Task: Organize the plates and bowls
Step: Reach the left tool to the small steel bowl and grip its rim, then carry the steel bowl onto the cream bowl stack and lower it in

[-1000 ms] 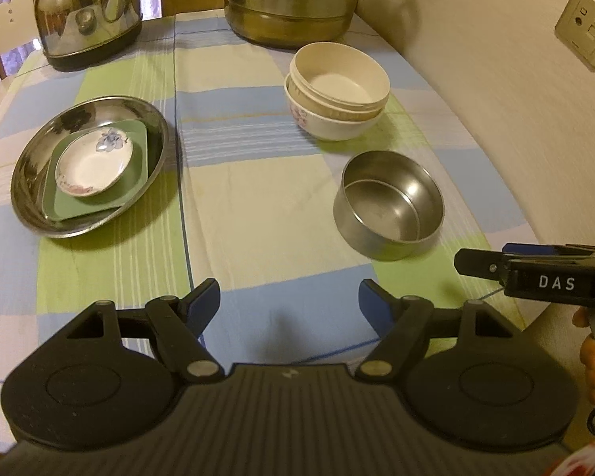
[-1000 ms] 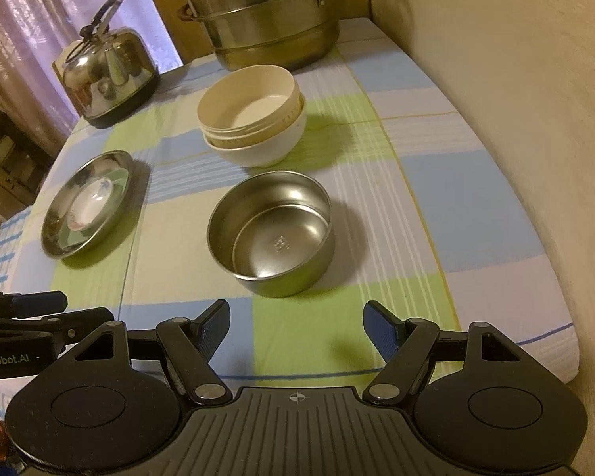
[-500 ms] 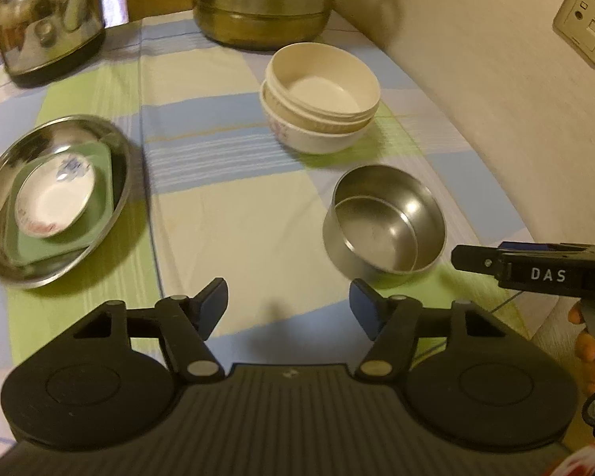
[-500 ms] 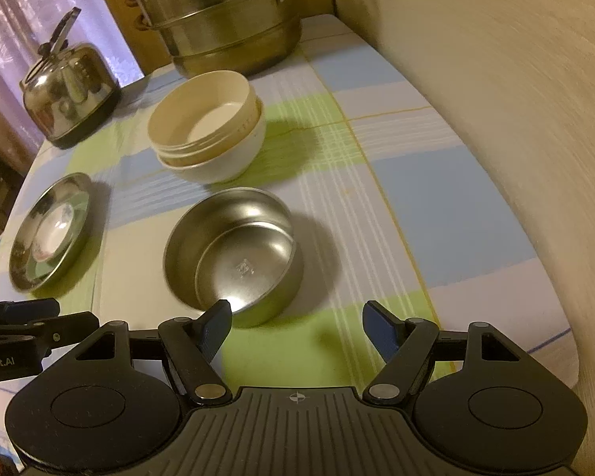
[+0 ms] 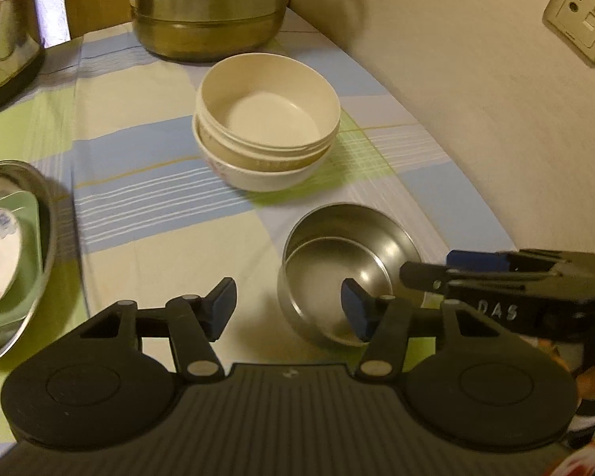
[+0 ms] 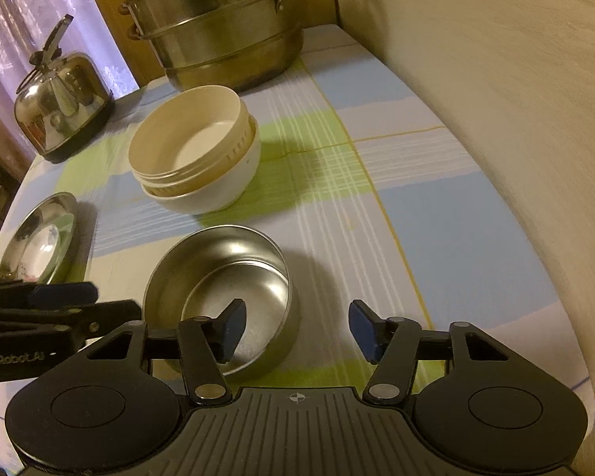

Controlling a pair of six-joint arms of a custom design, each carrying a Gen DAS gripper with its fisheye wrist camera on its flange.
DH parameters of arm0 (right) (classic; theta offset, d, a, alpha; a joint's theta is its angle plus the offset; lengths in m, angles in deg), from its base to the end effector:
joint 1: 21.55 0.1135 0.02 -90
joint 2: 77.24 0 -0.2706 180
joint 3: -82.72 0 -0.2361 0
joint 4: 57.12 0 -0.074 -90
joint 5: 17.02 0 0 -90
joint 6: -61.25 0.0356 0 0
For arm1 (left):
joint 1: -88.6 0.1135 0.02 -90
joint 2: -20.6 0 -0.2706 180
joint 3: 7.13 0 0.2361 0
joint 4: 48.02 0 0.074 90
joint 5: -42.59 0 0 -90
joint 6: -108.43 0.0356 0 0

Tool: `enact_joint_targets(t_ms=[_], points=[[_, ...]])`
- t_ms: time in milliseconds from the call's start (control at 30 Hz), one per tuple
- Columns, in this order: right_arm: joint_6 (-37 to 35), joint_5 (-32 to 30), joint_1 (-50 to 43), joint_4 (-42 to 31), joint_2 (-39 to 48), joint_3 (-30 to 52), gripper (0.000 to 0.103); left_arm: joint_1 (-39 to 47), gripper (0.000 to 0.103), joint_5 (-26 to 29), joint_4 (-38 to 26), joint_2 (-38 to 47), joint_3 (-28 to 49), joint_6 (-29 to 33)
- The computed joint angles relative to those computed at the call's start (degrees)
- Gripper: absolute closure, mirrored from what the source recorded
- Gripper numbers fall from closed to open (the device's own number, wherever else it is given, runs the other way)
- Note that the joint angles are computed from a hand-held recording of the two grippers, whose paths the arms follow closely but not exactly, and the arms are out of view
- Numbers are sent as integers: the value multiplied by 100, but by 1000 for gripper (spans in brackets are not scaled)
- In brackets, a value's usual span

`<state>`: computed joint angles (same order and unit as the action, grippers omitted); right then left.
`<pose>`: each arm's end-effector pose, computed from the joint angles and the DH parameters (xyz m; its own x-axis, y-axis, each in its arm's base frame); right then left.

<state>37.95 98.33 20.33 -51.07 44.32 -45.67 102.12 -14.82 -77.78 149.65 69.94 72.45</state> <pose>0.2256 0.1818 0.0269 -0.6898 0.4963 -0.5271 0.4309 0.8665 0.2520 0.3456 0.0634 0.0347 -0.6638 0.5416 -0.5157 0.7071 0.6791 -0.1969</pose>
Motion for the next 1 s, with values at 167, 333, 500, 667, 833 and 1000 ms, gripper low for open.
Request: enact_joint_targets(t_ms=[167, 333, 500, 667, 833, 1000], points=[[-135, -120, -135, 159, 217, 116, 54, -228, 59, -182, 132, 291, 185, -222], [-182, -202, -211, 264, 372, 190, 60, -311, 73, -285, -51, 556, 465, -347], [-174, -290, -234, 376, 454, 190, 71, -351, 82, -331, -44, 613, 517, -415], [-137, -348, -234, 502, 483, 141, 84, -389, 89, -342, 33, 600, 462, -440], [-110, -310, -204, 552, 455, 87, 92, -390, 94, -352, 227, 496, 247, -347], [-43, -313, -180, 527, 377, 20, 93, -319, 96, -289, 115, 406, 217, -286]])
